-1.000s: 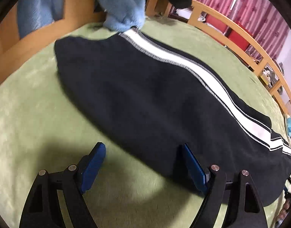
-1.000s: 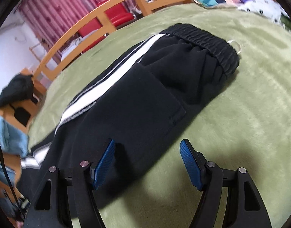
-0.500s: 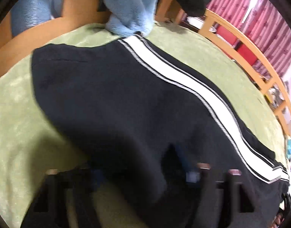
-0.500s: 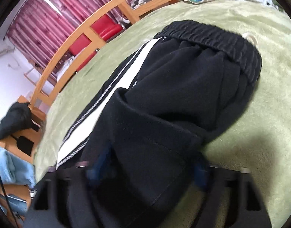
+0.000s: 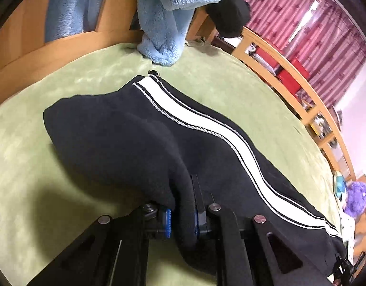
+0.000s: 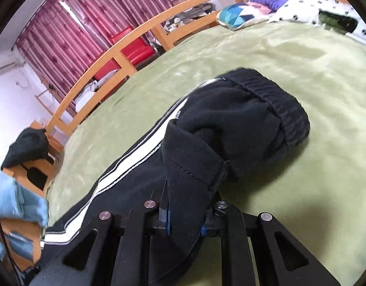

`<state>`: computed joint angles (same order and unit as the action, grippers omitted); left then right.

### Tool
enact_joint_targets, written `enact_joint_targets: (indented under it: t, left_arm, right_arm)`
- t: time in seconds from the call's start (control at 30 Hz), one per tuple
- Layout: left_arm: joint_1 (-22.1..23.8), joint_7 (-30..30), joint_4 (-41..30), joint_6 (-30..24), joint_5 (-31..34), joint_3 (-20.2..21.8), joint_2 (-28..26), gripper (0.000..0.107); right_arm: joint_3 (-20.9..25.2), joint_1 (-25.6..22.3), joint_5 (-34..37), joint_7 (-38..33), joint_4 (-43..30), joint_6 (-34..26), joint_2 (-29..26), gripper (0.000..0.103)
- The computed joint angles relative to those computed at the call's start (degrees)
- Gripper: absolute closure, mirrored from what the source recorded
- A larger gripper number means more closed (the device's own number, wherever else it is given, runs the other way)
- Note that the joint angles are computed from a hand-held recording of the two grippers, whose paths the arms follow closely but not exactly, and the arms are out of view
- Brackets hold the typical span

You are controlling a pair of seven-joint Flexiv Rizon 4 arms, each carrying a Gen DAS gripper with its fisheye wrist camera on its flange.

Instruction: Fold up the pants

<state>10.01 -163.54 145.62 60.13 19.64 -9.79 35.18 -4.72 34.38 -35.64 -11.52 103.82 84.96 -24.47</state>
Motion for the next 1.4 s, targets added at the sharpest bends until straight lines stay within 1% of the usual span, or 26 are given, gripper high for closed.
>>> enact_joint_targets:
  t: [0.03,0.07,0.13,0.23,0.33,0.37,0.4,0.43,0.47,0.5,0.53,0.57,0.6,0.63,0.67,0.7,0.8,0.87,0.9,0.93,1.03,1.1,1.13,1.23,1.33,1.4]
  left_arm:
    - [-2.3,0.1,0.9,-2.0,-1.1,-0.1,2.4,0.094]
    - [-3.2,0.2,1.2,-2.6,-1.7,-0.2,3.2,0.094]
    - [-7.6,0.4,2.8,-5.2,-3.8,-0.6,6.8,0.094]
    - [-12.2,-0.7,4.3,-7.6,-6.0,-2.7,10.5,0.094]
    - [-16.1,-2.6,4.4,-10.7,-7.4,-5.7,12.9,0.094]
    - [-16.9,-3.2,4.4,-11.2,-7.6,-6.2,13.3,0.093]
    - [-17.8,-3.5,4.3,-12.2,-7.7,-6.9,13.4,0.091]
    - [-18.5,-3.7,4.0,-14.1,-7.8,-7.5,13.4,0.084]
    - [-18.9,-3.9,3.7,-15.9,-7.8,-7.4,13.6,0.083]
    - [-19.8,-4.4,3.9,-17.4,-8.3,-6.8,14.3,0.08]
    - [-20.7,-4.3,4.1,-17.9,-8.7,-6.0,14.8,0.074]
    - [-21.6,-4.1,4.1,-18.7,-9.0,-5.5,15.4,0.072]
    - [-22.7,-4.1,3.9,-20.5,-8.9,-5.6,17.1,0.068]
    - [-23.2,-4.2,3.5,-22.1,-8.6,-6.0,18.4,0.064]
    - [-23.8,-4.2,3.0,-24.0,-8.2,-6.6,19.9,0.062]
    - [-24.6,-3.8,2.5,-25.9,-7.6,-6.9,21.8,0.058]
    - [-25.5,-1.9,1.2,-28.9,-6.7,-7.3,24.6,0.057]
    - [-25.5,0.6,0.3,-29.5,-6.0,-6.8,25.7,0.056]
    - [-24.9,1.9,-0.4,-29.9,-5.5,-6.6,26.0,0.054]
    - [-23.9,3.5,-1.3,-30.2,-4.6,-6.5,26.2,0.049]
    - [-20.6,7.0,-2.1,-28.5,-2.7,-5.3,26.6,0.045]
    - [-17.7,8.9,-2.0,-26.4,-1.9,-4.1,25.9,0.045]
    - [-16.3,10.0,-1.8,-24.7,-1.6,-2.8,25.1,0.045]
    - [-13.3,12.5,0.2,-17.9,-2.3,0.5,22.9,0.045]
    - [-10.2,15.2,1.1,-13.8,-3.6,2.3,18.9,0.047]
    - [-8.5,16.7,1.7,-11.7,-4.0,3.0,16.8,0.048]
  right_arm:
    - [-1.7,1.0,-1.4,1.2,2.7,0.2,2.3,0.087]
    - [-2.6,1.4,-3.1,2.3,6.4,0.0,5.6,0.087]
    - [-2.9,0.3,-6.6,5.2,12.7,0.5,11.0,0.087]
    - [-1.2,-3.1,-9.7,7.0,21.6,-0.7,19.6,0.087]
    - [2.0,-6.3,-6.8,4.4,28.4,-3.5,26.7,0.087]
    - [2.9,-6.8,-4.5,2.4,30.1,-4.4,28.5,0.086]
    - [3.6,-6.7,-0.3,-1.2,31.8,-5.6,30.2,0.085]
    - [4.0,-6.2,3.4,-4.4,32.0,-6.6,30.4,0.081]
    - [4.3,-4.7,9.5,-9.7,32.0,-9.0,31.0,0.078]
    - [4.9,-4.4,12.2,-12.5,32.2,-11.0,31.7,0.078]
    - [5.8,-4.9,12.2,-12.9,32.3,-12.1,32.0,0.072]
    - [7.0,-6.4,9.9,-11.4,32.8,-12.7,32.6,0.066]
    - [8.9,-8.8,5.1,-8.0,33.8,-12.7,33.6,0.064]
    - [10.1,-10.2,3.2,-6.8,34.3,-12.9,34.3,0.06]
    - [11.4,-11.2,2.1,-6.3,34.7,-13.5,35.4,0.057]
    - [12.8,-12.2,1.3,-6.1,35.1,-14.4,36.9,0.057]
    - [16.4,-15.7,-1.5,-4.7,35.9,-15.0,39.8,0.057]
    - [18.9,-18.0,-3.8,-3.3,35.0,-16.0,40.3,0.055]
    - [20.2,-19.2,-5.6,-2.3,34.2,-16.2,40.2,0.055]
    - [21.1,-19.9,-6.5,-1.7,33.1,-16.2,39.5,0.055]
    - [22.3,-20.4,-8.6,0.0,30.8,-13.6,36.9,0.051]
    - [22.4,-19.8,-9.4,0.0,29.3,-12.3,34.7,0.051]
    - [22.5,-19.3,-9.7,0.0,28.6,-12.5,33.8,0.051]
    - [22.4,-17.4,-10.3,0.2,26.4,-13.3,30.9,0.051]
    - [21.6,-15.1,-9.1,-0.6,24.4,-14.1,28.4,0.051]
    - [21.0,-13.9,-10.1,0.1,22.8,-14.8,26.5,0.051]
